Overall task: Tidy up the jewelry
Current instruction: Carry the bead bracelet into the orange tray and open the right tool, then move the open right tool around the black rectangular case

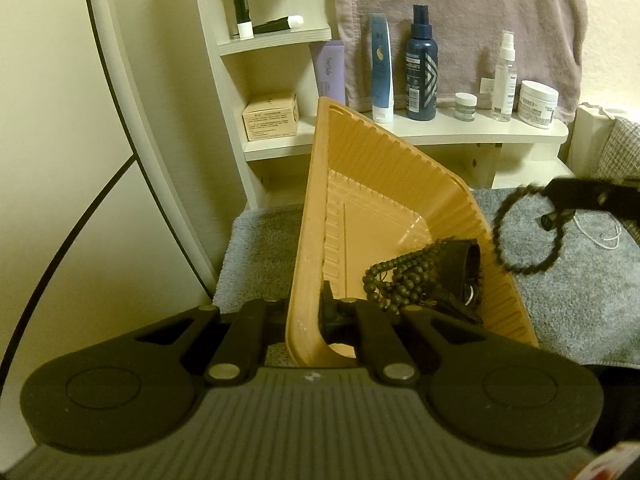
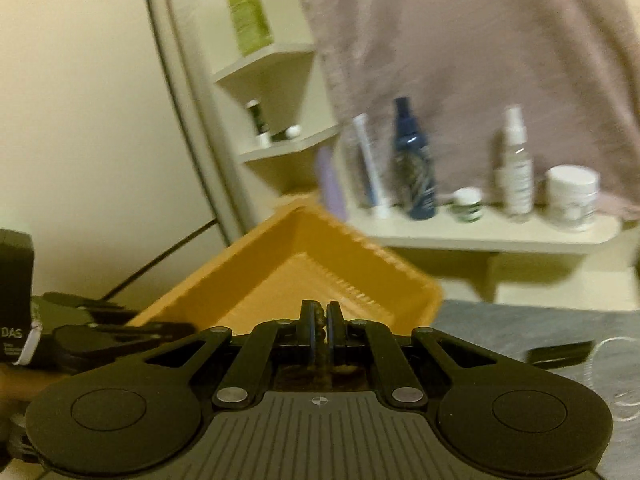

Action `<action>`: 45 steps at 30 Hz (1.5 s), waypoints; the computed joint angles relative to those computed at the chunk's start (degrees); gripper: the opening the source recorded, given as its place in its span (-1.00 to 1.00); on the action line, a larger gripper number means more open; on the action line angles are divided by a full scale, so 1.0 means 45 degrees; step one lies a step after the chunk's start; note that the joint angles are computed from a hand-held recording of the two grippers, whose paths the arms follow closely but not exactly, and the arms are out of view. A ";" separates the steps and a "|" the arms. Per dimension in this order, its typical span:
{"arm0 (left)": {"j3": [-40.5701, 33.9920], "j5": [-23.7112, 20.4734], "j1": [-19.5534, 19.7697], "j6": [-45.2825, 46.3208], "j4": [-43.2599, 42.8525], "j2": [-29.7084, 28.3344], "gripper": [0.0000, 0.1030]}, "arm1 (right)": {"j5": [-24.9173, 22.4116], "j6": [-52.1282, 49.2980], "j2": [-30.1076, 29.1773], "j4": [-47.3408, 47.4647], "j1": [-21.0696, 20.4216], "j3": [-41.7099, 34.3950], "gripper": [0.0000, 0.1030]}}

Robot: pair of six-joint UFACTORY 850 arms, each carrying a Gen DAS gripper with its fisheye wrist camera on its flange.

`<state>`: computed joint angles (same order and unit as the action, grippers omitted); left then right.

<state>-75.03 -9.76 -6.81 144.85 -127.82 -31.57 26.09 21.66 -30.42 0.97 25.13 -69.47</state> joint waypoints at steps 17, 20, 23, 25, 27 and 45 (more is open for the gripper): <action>-0.0003 -0.0080 0.0023 -0.0389 0.0413 0.0012 -0.88 | -0.0497 0.3865 -0.0863 -0.4286 0.0077 -0.1142 -0.89; 0.0009 -0.0085 0.0026 -0.0373 0.0395 0.0018 -0.88 | -0.0713 0.4927 -0.1158 -0.5282 0.0038 -0.1466 -0.89; -0.0004 -0.0074 0.0027 -0.0486 0.0503 0.0013 -0.88 | -0.0509 0.5487 -0.1247 -0.5487 -0.0053 -0.1440 -0.87; -0.0011 -0.0066 0.0022 -0.0651 0.0656 0.0019 -0.88 | -0.0186 0.4868 -0.1101 -0.4328 -0.0103 -0.1130 -0.83; 0.0002 -0.0069 0.0016 -0.0535 0.0559 0.0033 -0.88 | -0.0060 0.4054 -0.0856 -0.3182 -0.0178 -0.0782 -0.73; -0.0010 -0.0107 0.0030 -0.0231 0.0312 0.0001 -0.88 | 0.0870 -0.4523 0.1099 0.9115 -0.0562 0.3415 -0.48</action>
